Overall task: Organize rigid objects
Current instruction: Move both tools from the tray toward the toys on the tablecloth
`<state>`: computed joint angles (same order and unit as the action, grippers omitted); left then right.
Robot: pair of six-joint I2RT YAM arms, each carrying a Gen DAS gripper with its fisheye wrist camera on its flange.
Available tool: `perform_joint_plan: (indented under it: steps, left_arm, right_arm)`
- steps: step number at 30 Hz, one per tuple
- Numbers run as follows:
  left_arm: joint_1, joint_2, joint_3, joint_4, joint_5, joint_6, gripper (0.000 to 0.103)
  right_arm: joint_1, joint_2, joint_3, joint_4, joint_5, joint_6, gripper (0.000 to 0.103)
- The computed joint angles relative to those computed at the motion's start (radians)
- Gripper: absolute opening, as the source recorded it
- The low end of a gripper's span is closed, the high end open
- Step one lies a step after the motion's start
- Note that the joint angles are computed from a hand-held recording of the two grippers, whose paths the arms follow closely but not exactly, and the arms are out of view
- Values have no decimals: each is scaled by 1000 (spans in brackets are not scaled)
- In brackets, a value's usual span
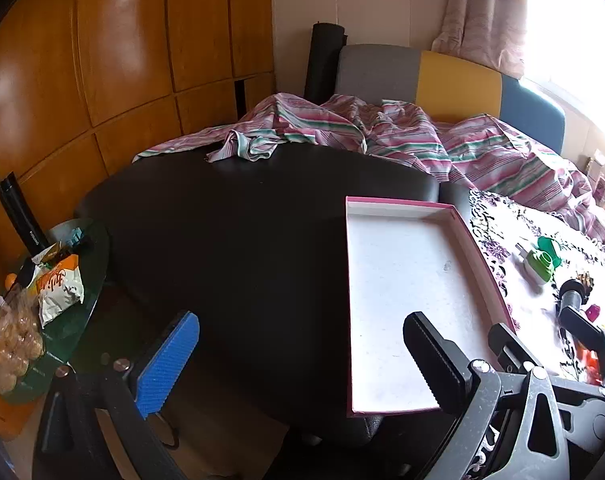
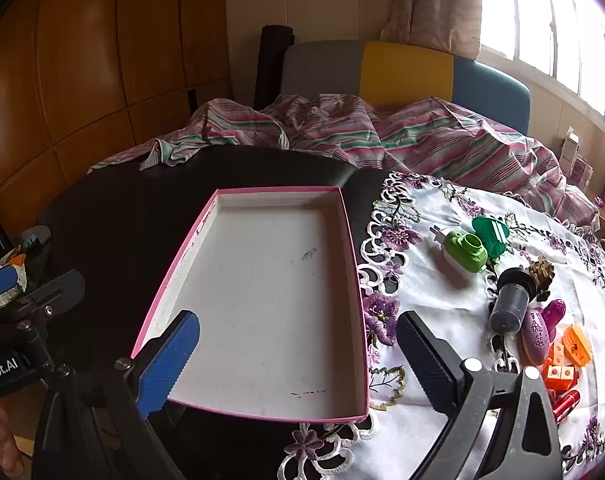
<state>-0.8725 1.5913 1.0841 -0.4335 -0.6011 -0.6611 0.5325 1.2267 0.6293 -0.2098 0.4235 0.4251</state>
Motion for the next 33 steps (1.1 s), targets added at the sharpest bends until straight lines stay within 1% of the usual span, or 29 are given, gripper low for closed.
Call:
perform_joint_plan:
  steps: [9,22,27,33]
  left_arm:
    - [-29,-14,-22,26,-47,23,103]
    - [-51,-23,-28,41,-54,38,103]
    - [-51,-25,-31,45,-38,44,103]
    - [-58,-22,-29,48,-39,63,103]
  right_arm:
    - [9,-21,7,-17,16,2,101]
    - [-3,-45,-3,-24,27,2,101]
    - [-8,-52,-6,-27,32,-2,101]
    - [-30,-57,-13,-25,17,-8,101]
